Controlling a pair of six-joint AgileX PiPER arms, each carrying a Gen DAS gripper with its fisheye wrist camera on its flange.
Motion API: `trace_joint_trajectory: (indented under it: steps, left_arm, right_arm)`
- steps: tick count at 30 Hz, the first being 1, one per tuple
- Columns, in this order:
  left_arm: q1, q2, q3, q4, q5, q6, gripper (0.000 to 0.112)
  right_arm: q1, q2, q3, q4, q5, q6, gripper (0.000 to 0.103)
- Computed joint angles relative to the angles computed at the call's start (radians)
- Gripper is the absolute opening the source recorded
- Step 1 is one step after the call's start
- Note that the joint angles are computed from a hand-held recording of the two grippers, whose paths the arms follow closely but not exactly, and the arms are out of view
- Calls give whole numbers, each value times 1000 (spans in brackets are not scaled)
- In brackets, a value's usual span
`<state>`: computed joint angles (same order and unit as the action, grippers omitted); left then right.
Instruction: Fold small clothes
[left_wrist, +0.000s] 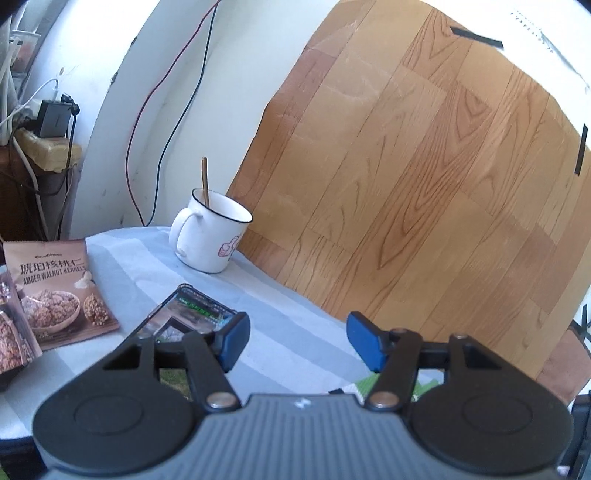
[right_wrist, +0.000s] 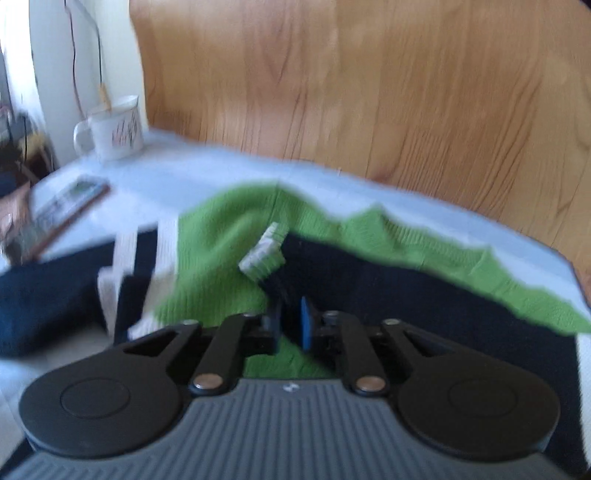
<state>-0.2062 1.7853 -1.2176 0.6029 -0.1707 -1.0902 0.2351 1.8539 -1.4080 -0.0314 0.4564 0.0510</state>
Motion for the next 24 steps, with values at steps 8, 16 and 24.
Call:
trace_joint_trajectory:
  steps: [8,16,24]
  left_arm:
    - [183,-276,323,8,-218,36,61]
    - [538,-652,617,240,-238,-131,62]
    - [718,-719,660,608,-271,-436,62]
  right_arm:
    - [106,-227,119,419,11,-474,42]
    - [434,-58,-37,565,87,-798,46]
    - [529,209,-342,444,115,-598,9]
